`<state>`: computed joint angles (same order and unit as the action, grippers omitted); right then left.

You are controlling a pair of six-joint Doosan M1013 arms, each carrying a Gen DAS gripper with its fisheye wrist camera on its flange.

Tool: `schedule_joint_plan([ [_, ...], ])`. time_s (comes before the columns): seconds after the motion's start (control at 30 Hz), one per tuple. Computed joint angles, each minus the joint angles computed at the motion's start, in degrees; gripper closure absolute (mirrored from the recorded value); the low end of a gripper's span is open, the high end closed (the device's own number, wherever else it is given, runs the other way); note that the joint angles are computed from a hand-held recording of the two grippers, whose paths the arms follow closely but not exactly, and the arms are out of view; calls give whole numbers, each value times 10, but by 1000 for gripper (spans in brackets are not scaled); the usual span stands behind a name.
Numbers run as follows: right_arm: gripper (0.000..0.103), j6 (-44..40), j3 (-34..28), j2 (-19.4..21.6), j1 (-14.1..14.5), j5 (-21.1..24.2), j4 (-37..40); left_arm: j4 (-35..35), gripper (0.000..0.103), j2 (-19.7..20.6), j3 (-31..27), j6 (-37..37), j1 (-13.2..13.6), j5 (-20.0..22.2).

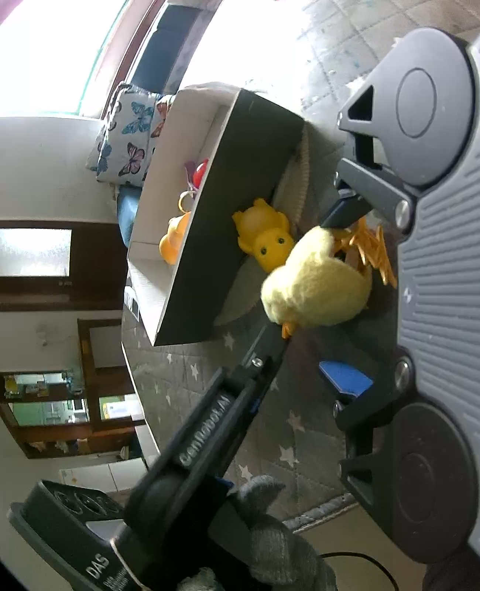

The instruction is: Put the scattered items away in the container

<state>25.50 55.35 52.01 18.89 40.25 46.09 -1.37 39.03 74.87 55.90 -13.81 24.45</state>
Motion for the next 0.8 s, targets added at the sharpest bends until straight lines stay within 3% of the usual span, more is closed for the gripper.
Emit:
schedule_joint_plan([
  [0.3,38,70,3,0,5,-26,-24,-99,68,-2,1,2,12,-10],
  [0.47,38,80,8,-3,7,-37,-30,-197,67,6,-7,16,19,-2],
  [0.8,39,85,9,-2,9,-44,-24,-40,64,21,-39,-154,3,16],
])
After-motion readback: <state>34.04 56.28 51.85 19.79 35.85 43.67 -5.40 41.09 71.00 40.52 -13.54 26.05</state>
